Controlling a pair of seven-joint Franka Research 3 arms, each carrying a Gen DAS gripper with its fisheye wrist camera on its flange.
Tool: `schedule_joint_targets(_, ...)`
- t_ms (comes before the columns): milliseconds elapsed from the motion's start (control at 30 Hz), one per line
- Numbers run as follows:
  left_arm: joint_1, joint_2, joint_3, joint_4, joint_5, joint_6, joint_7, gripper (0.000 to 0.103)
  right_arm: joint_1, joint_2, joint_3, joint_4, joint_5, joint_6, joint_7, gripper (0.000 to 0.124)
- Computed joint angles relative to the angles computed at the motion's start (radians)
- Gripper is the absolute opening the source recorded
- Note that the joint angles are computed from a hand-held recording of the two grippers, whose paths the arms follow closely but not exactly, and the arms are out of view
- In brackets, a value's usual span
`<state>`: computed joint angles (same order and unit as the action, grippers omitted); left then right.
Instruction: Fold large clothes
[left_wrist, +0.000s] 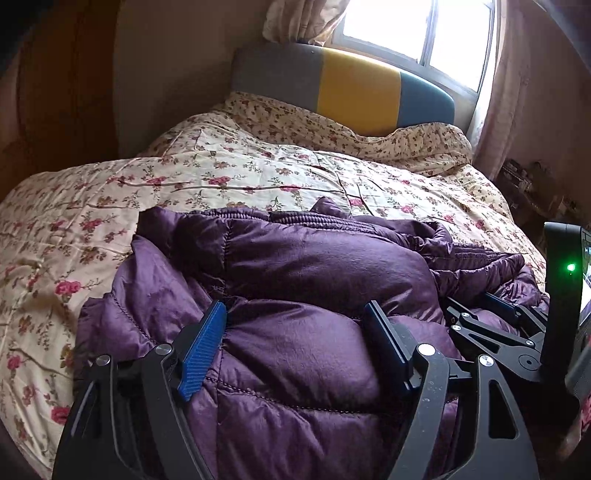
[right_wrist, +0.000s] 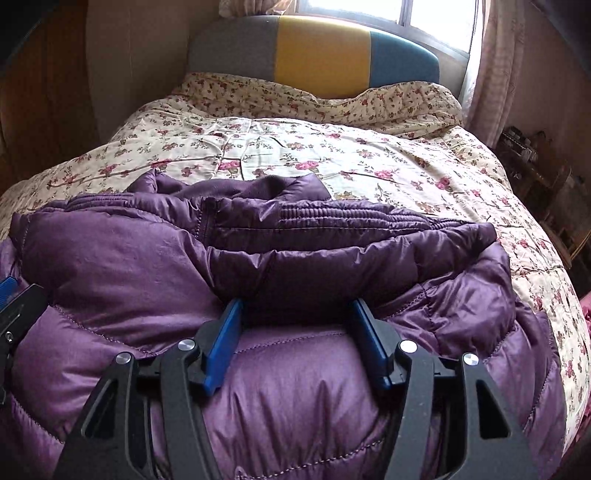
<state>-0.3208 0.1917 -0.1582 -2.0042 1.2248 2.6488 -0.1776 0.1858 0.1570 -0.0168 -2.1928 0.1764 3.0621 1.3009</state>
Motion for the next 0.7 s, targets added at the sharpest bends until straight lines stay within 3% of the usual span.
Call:
schedule_joint_targets(333,-0.003,0.040,0.017,0.016,0.038,0.039,-0.051,0.078,-0.049,0.033,0.059,0.031,0.127,-0.021,-0.105,0.061)
schedule_joint_targets(533,0.004,0.049,0.028,0.016,0.043,0.083,-0.069,0.079,-0.037,0.037,0.048,0.034,0.141,-0.022,-0.113,0.061)
schedule_joint_targets(633,0.016,0.043,0.036,0.004,0.053,0.140,-0.091,0.081,-0.030,0.036,0.041,0.034,0.135,-0.022,-0.108,0.061)
schedule_joint_targets(700,0.031,0.013,0.053,-0.030,0.108,0.232,-0.177,0.081,-0.017,0.034,0.027,0.031,0.116,-0.021,-0.092,0.061)
